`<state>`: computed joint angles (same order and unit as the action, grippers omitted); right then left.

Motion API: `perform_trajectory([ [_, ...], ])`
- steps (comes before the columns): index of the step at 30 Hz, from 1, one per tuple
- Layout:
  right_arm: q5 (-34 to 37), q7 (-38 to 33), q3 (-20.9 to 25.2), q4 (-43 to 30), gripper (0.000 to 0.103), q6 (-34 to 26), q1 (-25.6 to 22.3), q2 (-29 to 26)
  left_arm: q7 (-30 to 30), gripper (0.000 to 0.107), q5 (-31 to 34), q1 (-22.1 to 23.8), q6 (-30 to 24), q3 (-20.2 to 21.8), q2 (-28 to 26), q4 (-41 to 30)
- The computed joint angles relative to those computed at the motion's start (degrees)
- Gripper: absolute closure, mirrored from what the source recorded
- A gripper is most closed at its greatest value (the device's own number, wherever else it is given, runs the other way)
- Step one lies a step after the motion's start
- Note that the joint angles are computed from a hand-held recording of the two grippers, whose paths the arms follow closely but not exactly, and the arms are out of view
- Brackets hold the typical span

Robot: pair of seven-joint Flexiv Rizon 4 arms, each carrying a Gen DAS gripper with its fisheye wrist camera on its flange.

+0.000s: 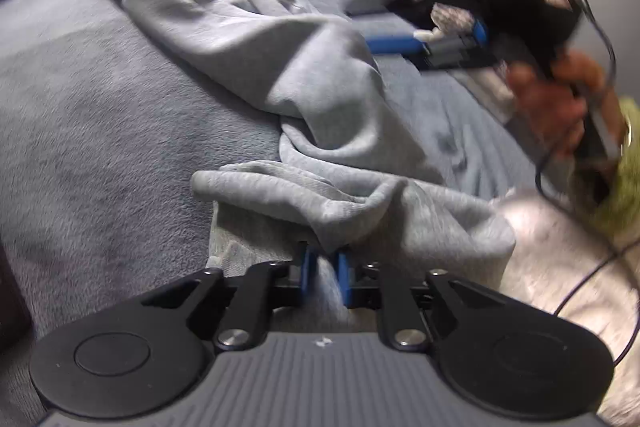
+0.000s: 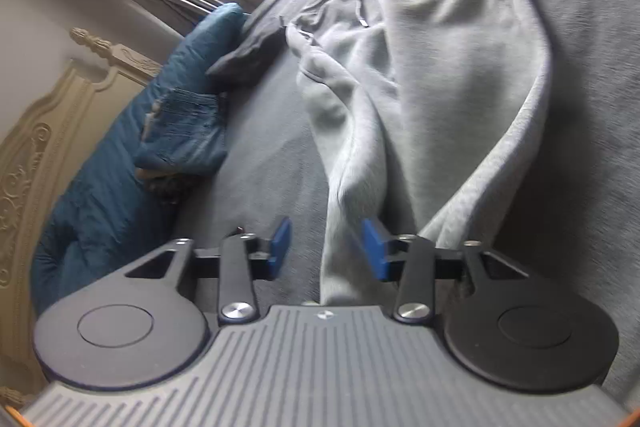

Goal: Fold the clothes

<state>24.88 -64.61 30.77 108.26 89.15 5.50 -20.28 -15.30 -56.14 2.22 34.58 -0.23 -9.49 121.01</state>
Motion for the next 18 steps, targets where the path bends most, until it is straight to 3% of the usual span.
perform_trajectory([
  [4,-0.7,5.4,-4.1,6.0,0.052,1.7,4.3,4.4,-4.7,0.106,-5.8,2.1,-2.7,0.8,-0.1,-1.6],
  [8,-1.5,12.3,-7.0,10.3,0.042,1.3,7.1,7.2,-5.7,0.104,-9.1,2.7,0.2,1.1,0.0,-2.7],
  [11,-0.2,12.8,-6.0,9.6,0.036,-4.8,6.3,7.4,-5.5,0.074,-7.9,2.8,1.6,1.1,-0.4,-3.6],
  [12,0.9,11.6,-5.4,8.6,0.034,-7.4,5.9,7.0,-5.2,0.058,-7.0,2.6,2.0,0.9,-0.5,-3.6],
  [13,2.2,10.3,-5.0,7.5,0.032,-10.1,5.8,6.7,-5.0,0.052,-6.0,2.5,2.4,0.8,-0.6,-3.7],
  [17,10.6,1.2,-2.6,2.3,0.029,-17.3,4.6,3.7,-6.1,0.051,-0.8,1.7,3.7,0.3,-2.2,-3.4],
  [18,11.2,0.1,-3.0,2.3,0.042,-16.5,5.5,3.6,-6.7,0.054,0.6,1.6,3.7,0.2,-2.7,-3.3],
])
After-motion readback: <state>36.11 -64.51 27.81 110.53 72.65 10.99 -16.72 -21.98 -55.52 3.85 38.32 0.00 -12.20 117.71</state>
